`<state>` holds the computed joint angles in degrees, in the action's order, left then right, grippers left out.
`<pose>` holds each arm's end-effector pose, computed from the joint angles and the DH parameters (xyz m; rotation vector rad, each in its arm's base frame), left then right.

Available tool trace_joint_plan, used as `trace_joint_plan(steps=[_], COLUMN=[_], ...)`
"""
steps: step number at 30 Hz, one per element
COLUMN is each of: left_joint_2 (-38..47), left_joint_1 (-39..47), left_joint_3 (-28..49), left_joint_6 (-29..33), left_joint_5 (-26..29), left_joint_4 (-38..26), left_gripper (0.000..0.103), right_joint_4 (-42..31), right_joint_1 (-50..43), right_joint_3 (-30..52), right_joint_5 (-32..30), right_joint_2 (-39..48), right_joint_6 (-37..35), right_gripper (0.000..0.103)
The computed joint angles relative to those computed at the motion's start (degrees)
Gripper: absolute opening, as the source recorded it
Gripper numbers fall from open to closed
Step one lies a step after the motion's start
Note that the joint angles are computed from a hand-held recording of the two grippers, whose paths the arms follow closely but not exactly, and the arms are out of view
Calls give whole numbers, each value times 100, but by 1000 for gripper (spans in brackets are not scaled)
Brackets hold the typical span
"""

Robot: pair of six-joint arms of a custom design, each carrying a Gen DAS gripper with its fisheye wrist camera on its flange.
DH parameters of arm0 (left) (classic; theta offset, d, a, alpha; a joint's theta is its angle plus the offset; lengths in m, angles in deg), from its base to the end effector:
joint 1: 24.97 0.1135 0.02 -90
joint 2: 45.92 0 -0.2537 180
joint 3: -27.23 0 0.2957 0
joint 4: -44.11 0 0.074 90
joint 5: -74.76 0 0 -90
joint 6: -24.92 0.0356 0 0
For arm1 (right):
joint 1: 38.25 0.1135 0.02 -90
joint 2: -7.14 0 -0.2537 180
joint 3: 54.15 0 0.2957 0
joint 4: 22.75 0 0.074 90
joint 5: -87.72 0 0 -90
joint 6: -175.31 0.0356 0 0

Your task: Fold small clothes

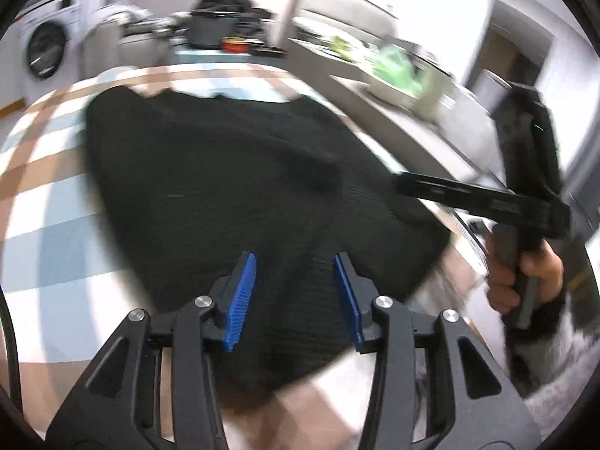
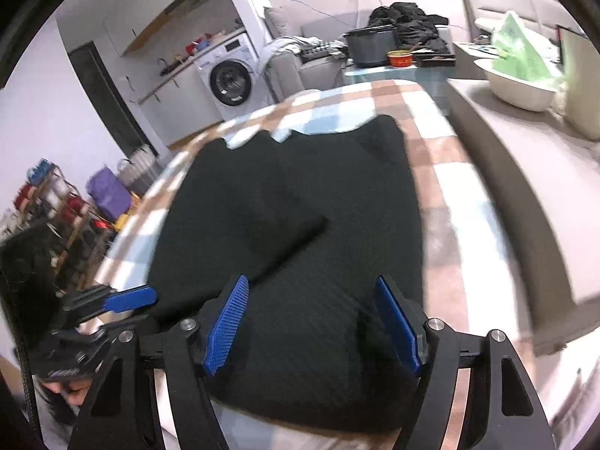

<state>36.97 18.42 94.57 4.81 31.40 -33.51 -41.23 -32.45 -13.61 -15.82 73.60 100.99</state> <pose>0.2126 0.1653 0.1877 0.5259 2.3591 -0.6288 0.2600 0.0348 0.1408 0.0860 2.3637 0.4606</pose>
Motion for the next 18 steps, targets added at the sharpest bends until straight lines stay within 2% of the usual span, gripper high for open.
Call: trace_joint_plan(steps=[3, 5, 8, 11, 18], left_joint_2=[602, 1036, 1546, 2049, 2403], left_joint_1=[77, 183, 383, 505, 420], left_joint_3=[578, 929, 1422, 1937, 2244], left_joint_6=[-777, -1030, -1080, -1101, -1316], left_joint_5=[-74, -87, -42, -25, -114], left_joint_4=[395, 535, 511, 421, 494], left_gripper=[49, 51, 60, 61, 61], right_joint_4=[133, 149, 12, -206, -227], right_joint_1=[106, 186, 286, 291, 99], right_joint_3=[521, 937, 1627, 2195, 2283], right_joint_5=[-253, -258, -102, -44, -205], right_joint_2=[673, 1211, 2052, 2712, 2829], right_joint_6=[170, 198, 290, 313, 464], right_gripper=[72, 72, 72, 67, 67])
